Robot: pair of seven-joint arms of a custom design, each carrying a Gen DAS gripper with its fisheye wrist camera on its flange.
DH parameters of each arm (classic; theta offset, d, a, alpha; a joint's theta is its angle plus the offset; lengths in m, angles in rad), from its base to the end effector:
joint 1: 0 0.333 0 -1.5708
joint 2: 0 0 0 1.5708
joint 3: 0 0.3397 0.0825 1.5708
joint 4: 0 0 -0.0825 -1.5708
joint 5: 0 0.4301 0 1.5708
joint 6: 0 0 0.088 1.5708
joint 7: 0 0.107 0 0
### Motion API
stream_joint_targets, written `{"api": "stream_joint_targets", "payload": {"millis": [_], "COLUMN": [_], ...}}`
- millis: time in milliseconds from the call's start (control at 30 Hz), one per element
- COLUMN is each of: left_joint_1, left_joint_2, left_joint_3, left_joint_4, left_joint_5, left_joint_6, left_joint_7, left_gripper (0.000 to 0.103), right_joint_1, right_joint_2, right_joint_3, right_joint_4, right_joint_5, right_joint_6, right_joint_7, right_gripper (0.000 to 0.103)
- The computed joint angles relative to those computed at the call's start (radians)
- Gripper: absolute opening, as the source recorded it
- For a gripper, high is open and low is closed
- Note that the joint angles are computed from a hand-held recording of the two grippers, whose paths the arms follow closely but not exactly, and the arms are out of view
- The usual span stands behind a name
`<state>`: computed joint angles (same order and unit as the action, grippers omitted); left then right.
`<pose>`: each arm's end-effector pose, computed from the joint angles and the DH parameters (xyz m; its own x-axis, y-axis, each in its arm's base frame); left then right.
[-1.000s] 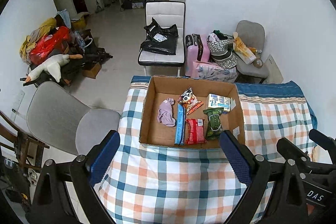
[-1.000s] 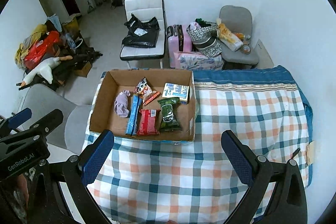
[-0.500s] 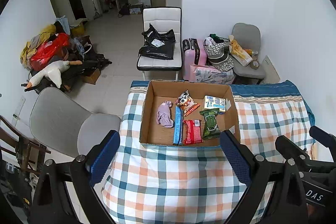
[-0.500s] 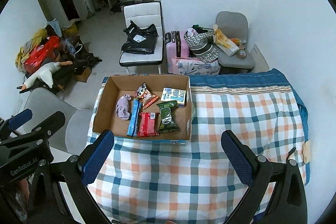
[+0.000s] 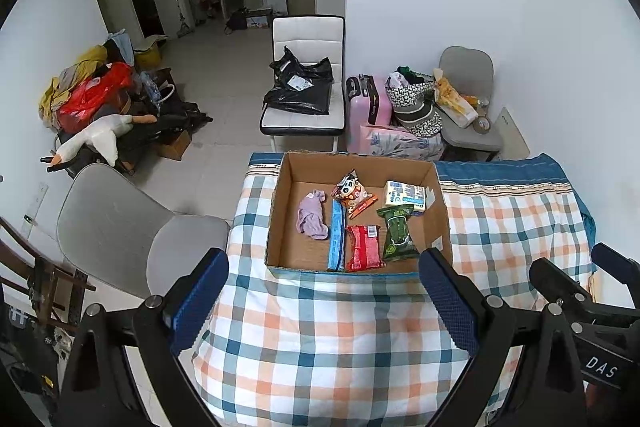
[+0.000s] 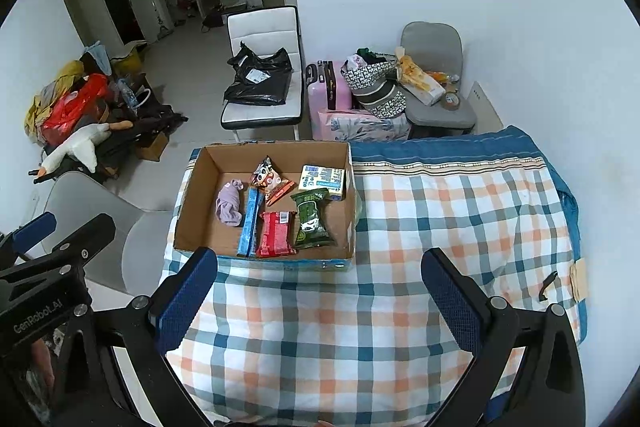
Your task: Organize soft objects
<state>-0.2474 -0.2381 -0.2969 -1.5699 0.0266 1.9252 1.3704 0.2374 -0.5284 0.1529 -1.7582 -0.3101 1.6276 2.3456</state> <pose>0.4446 -0.3012 0.8187 -0.3554 -0.9346 0.0163 -0.7797 0.2868 -0.5566 0.3716 0.1515 0.8285 -0.4191 -0.9079 -0.0067 -0.7730 0.3606 -0.5220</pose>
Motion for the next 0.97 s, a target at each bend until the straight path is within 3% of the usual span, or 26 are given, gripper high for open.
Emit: {"api": "stream_joint_targets", "payload": {"millis": [967], "left_joint_1": [0.008], "left_joint_2": [-0.029], "left_joint_3": [-0.004], "left_joint_4": [-0.023], "left_joint_5": [0.001], "left_joint_6": [-0.006], "left_joint_7": [-0.016], "left_gripper": [0.097], "right_joint_1": [-0.004], "right_joint_2": [0.011], "right_joint_3": [0.016], "right_joint_4": [0.038], "right_joint_5": [-0.037], "right_joint_6": [-0.042], "right_joint_7": [0.008], "right_gripper": [0.103]}}
